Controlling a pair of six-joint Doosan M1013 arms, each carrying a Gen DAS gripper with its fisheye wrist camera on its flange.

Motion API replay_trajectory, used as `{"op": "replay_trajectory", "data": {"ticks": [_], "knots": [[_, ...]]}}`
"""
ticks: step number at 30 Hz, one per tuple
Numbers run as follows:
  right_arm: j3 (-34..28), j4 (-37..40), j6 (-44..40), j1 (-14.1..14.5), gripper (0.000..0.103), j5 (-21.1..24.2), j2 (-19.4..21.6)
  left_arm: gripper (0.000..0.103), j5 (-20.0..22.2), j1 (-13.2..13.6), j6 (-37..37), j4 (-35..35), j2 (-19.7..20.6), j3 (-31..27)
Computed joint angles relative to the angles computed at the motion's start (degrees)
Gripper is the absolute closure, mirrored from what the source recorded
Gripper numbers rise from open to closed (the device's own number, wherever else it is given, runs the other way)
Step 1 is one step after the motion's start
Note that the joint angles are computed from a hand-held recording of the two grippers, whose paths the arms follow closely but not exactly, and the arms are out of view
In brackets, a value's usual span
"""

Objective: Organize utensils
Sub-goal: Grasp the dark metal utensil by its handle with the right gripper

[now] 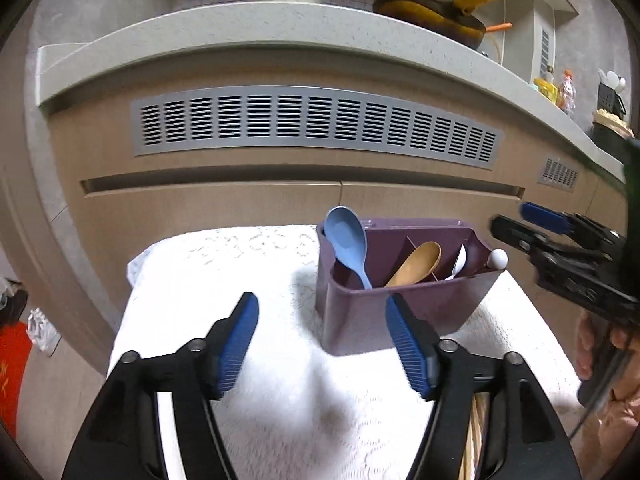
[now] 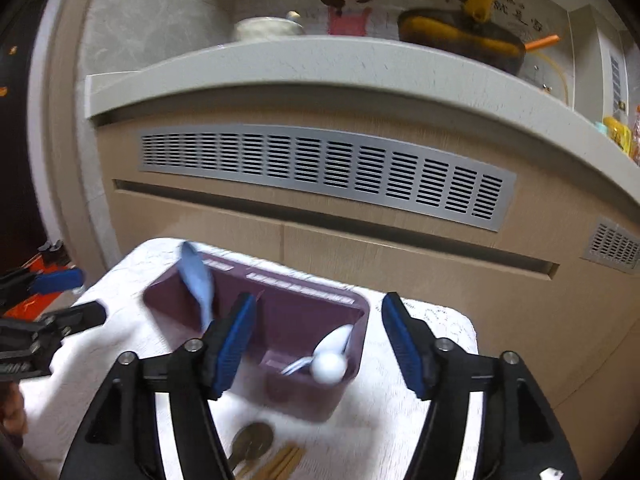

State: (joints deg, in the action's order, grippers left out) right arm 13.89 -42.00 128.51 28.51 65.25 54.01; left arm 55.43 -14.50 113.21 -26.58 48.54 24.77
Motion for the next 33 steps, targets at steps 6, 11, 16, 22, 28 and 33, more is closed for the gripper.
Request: {"op": "replay_trajectory", "data": {"ticks": [6, 11, 16, 22, 28, 33], "knots": [[13.01, 4.15, -1.30, 2.15, 0.036, -2.95, -6.62, 0.019, -1.16, 0.07, 0.77, 2.18, -4.49, 8.74], [19.38, 15.13, -6.68, 3.39, 0.037, -3.22, -9.11, 0.019, -2.87, -0.33, 0.57, 6.52, -7.87, 16.10], [22.30, 24.68, -11.36, 4.12, 0.064, -2.04, -9.71, 0.015, -6.27, -0.49, -4.62, 11.98, -10.48, 21.58], [22.86, 33.29, -15.61, 4.36, 0.076, -2.30, -9.15, 0.008, -13.21, -1.34, -10.16, 20.13, -13.45, 27.46], [18.13, 34.43, -17.40, 4.83, 0.076, 0.19, -6.30, 0.008, -12.55, -0.52, -8.56, 15.14, -13.95, 28.04], [16.20, 32.57, -17.17, 5.20, 0.090, 1.98, -5.13, 0.008, -16.05, 0.46, -6.83, 8.91, -15.06, 30.39]]}}
